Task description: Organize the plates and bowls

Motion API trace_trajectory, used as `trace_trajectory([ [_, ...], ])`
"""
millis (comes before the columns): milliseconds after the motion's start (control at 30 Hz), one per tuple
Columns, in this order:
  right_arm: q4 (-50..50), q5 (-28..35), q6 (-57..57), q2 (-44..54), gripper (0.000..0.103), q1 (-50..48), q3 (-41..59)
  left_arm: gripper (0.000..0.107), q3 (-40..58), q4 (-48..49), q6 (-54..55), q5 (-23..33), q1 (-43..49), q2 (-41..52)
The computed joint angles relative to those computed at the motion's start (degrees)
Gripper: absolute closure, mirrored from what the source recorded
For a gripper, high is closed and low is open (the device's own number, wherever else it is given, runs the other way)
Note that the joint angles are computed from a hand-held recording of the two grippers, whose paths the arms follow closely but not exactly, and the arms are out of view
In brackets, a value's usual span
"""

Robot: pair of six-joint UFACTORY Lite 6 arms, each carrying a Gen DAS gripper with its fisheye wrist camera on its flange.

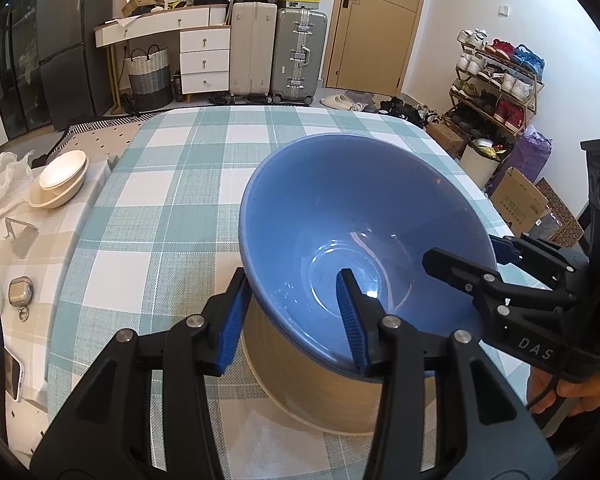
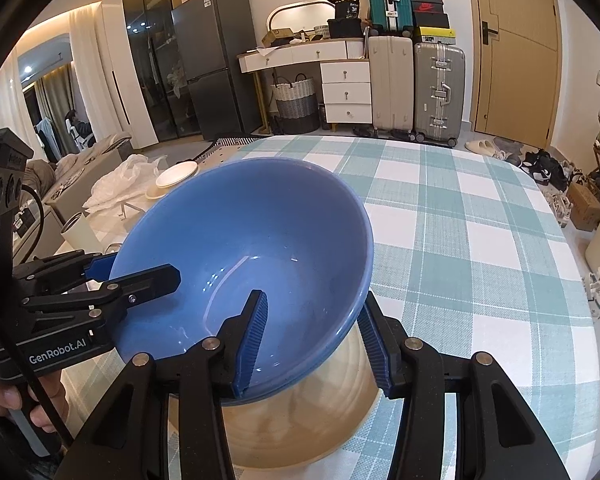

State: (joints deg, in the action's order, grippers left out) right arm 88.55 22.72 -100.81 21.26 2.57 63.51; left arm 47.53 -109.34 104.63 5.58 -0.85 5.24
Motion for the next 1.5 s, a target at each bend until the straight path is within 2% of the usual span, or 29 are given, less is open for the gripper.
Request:
trace_trajectory([
  [100, -0.7, -0.4, 0.8, -0.5, 0.055, 0.3, -0.2, 0.059, 0.0, -0.7, 0.8, 0.3, 0.4, 0.0],
  [267, -0.9, -0.9, 0.8, -0.6, 0.054, 0.5, 0.0, 0.039, -0.4, 0.8, -0.3, 1.5, 2.2, -0.7],
  [367, -1.0, -1.1, 0.6, -1.2, 0.052, 0.4, -0.3, 0.033, -0.7, -0.8, 2.2, 2.0, 2.9, -1.3],
  [433, -0.1, -0.8, -0.7, -2.0, 0.047, 0.2, -1.0, 0.031, -1.1, -0.9, 3.0, 1.8, 3.3, -2.0],
  [500, 0.6, -0.2, -1.8, -2.8, 0.033, -0.1, -1.6, 0.03, -1.8, -2.6, 5.4, 2.1, 3.7, -2.9],
  [600, 0.9, 1.7, -3.3, -4.1, 0.012, -1.1, -2.6, 0.024, -3.7, -9.9, 14.3, 3.1, 4.6, -5.1],
  [700, 3.7, 2.6, -8.4, -5.9, 0.001, -1.8, -4.4, 0.006, -7.5, -17.1, 23.9, 6.9, 6.9, -8.7],
  [800, 10.2, 5.5, -17.1, -8.1, 0.001, -3.8, -7.3, 0.006, -10.8, -20.1, 29.0, 10.5, 9.7, -11.7],
  [967, 12.0, 16.3, -21.5, -9.2, 0.001, -10.6, -10.6, 0.006, -14.9, -19.2, 30.8, 15.8, 15.4, -13.8],
  [1133, 14.4, 21.1, -28.9, -9.3, 0.001, -14.6, -13.9, 0.006, -19.8, -24.0, 39.1, 22.0, 21.0, -14.9],
  [1333, 15.4, 27.5, -34.1, -6.6, 0.001, -19.5, -16.2, 0.006, -23.3, -27.2, 45.5, 30.1, 26.3, -11.4],
  [1500, 15.6, 30.7, -38.2, -5.0, 0.001, -22.2, -17.6, 0.006, -25.4, -31.4, 52.3, 34.4, 27.6, -7.9],
])
